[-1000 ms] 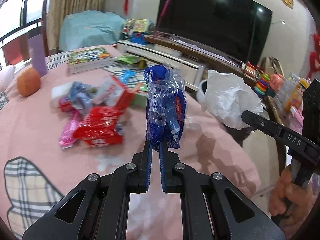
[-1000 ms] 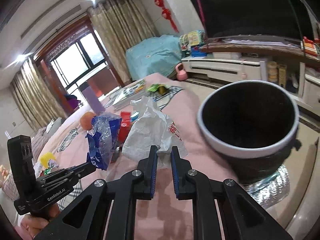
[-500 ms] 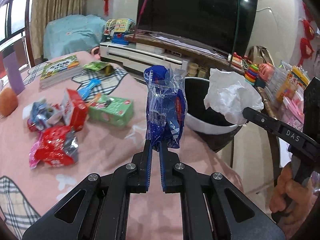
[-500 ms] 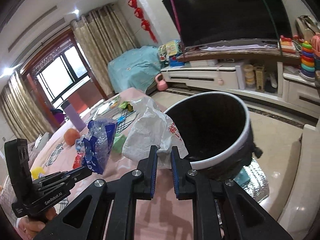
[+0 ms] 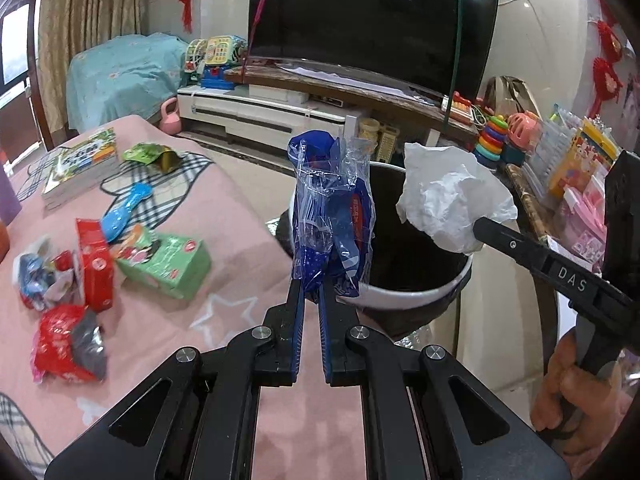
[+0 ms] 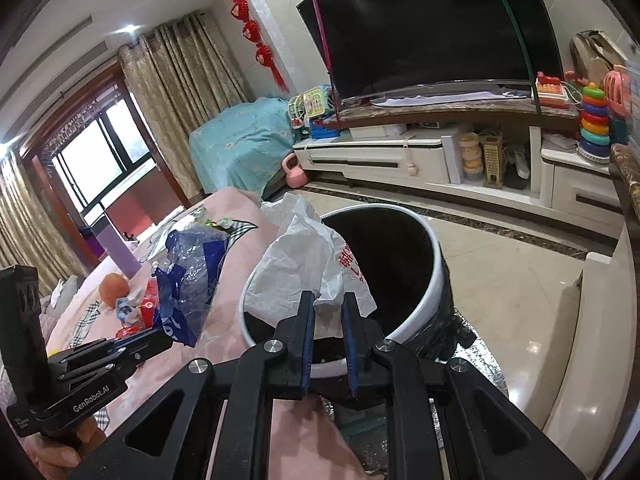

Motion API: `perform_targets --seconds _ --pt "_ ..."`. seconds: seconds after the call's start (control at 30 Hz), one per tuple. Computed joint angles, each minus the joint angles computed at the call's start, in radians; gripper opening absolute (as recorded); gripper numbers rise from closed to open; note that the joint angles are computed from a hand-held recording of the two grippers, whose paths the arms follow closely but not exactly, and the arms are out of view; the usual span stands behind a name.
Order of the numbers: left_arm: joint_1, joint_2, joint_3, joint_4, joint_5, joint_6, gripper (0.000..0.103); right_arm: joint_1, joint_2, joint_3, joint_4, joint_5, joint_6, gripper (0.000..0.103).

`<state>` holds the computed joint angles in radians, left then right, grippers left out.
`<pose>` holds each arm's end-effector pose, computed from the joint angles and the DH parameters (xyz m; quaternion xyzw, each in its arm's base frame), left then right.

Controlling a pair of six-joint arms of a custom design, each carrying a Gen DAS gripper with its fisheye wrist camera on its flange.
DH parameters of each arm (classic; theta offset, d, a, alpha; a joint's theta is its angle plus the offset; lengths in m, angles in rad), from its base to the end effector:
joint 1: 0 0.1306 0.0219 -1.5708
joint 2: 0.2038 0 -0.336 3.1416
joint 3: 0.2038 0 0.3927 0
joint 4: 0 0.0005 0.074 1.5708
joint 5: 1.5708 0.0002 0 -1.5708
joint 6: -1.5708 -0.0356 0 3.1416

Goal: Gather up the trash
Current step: 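Carry the blue bag and tissue over the bin and release both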

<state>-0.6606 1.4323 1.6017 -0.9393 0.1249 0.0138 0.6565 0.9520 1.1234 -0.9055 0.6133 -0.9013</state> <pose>0.3991 -0.3164 0.4559 0.3152 0.8637 -0.1830 0.3481 0.2899 0.1969 0.4358 0.2281 0.8496 0.0758 0.4694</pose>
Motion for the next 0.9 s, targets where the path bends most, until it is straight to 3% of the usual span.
perform_targets --seconds 0.53,0.6,0.67,0.7,0.77,0.9 --pt "-0.044 0.142 0.153 -0.061 0.001 -0.004 0.009 -0.103 0.010 -0.001 -0.022 -0.082 0.034 0.015" --pt "-0.047 0.150 0.161 -0.063 -0.010 -0.013 0.014 -0.112 0.014 0.000 -0.020 -0.091 0.039 0.018" --pt "-0.049 0.154 0.164 -0.063 -0.024 -0.012 0.041 -0.121 0.012 -0.003 -0.014 -0.101 0.041 0.019" --pt "-0.049 0.148 0.154 -0.053 -0.033 -0.008 0.047 -0.123 0.013 -0.004 -0.012 -0.104 0.039 0.021" --pt "-0.046 0.140 0.140 -0.043 -0.037 -0.003 0.051 -0.128 0.010 -0.006 -0.010 -0.109 0.034 0.031" --pt "-0.031 0.118 0.108 -0.042 -0.028 0.014 0.053 -0.119 -0.008 -0.020 0.003 -0.101 0.019 0.039"
